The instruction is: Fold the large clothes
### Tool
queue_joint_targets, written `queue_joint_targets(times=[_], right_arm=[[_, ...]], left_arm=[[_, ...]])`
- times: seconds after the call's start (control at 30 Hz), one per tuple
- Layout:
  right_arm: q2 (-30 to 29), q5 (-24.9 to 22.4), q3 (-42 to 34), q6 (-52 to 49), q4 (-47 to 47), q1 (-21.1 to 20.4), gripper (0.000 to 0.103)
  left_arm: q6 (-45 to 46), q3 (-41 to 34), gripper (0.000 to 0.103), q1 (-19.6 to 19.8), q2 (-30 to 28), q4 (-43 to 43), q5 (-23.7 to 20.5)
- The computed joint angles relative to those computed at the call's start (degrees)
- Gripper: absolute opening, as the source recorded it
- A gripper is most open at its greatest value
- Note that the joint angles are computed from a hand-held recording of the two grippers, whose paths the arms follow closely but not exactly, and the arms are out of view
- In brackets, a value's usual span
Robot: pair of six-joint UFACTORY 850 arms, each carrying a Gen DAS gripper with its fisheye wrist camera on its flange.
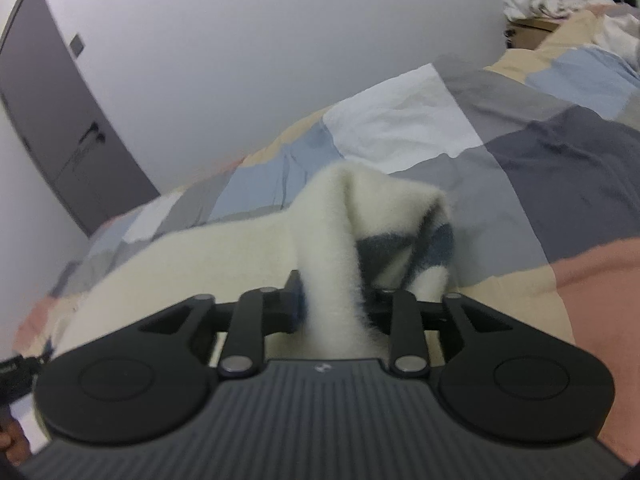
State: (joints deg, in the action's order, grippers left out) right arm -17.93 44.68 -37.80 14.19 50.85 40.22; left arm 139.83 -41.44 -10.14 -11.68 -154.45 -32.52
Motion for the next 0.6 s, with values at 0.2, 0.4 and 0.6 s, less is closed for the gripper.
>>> queue_joint_targets(times=[0.2,0.4,0.6], right_arm=[[1.98,5.28,0.80,-4.91,8.91,4.37,0.083],[3.62,9.66,0.78,-11.98,12.38,8.44,0.083],[3.96,10.84,0.51,-14.88,7.70,11.79,0.082]], left_arm=[[-4.62,6.14,0.056,0.40,7.26,1.03,-2.48],[-11.46,11.85,0.066,-0.62,14.72,8.31,-3.95],[-24.89,11.87,0.075,-2.31,14.50,21.16,-5.38]])
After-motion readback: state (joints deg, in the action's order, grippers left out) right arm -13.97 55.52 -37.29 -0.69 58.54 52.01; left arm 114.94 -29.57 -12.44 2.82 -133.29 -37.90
